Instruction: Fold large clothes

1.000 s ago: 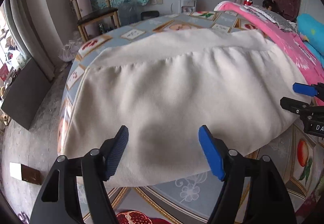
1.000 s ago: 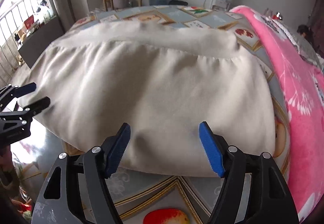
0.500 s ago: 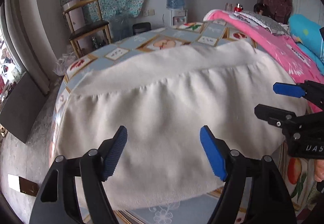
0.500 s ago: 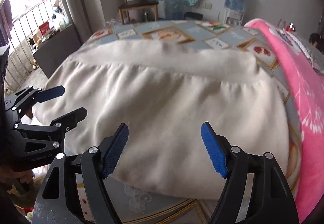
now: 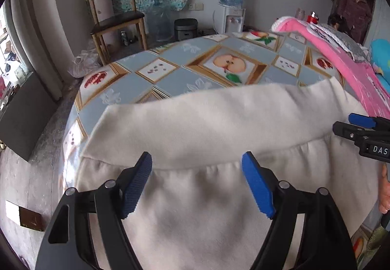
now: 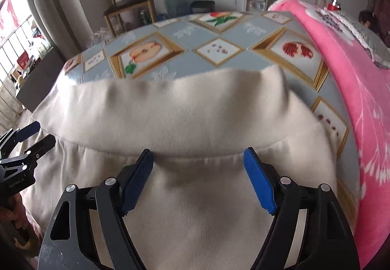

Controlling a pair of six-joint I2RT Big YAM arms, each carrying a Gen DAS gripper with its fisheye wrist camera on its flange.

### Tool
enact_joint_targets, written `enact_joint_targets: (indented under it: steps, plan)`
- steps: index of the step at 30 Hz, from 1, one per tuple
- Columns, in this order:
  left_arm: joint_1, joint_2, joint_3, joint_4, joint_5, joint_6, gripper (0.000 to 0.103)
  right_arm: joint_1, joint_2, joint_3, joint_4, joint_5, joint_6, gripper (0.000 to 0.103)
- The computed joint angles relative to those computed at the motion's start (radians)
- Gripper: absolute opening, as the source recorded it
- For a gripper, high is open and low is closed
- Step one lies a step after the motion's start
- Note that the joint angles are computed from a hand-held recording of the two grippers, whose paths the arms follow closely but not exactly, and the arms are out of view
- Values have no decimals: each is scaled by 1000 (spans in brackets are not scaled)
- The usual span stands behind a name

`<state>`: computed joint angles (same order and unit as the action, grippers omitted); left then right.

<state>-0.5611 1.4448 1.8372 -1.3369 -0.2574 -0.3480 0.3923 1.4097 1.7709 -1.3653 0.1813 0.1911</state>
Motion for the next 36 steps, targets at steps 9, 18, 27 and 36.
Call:
enact_joint_targets:
  steps: [9,18,27,36]
  plan:
    - [172,43,15,-65,149,-110,75,-71,122,116,-58,-18,36,77]
    - [65,-193,-128,-73,99,-95,76,43,-159,-71,-39,57,-11,84]
    - [-40,-291,-279,-107,21,-121,78,75,-273,-264,-71,94,94,84]
    - [-145,-332,-337,-94,-72,-147,80,208,-337,-355,-35,178,165,94]
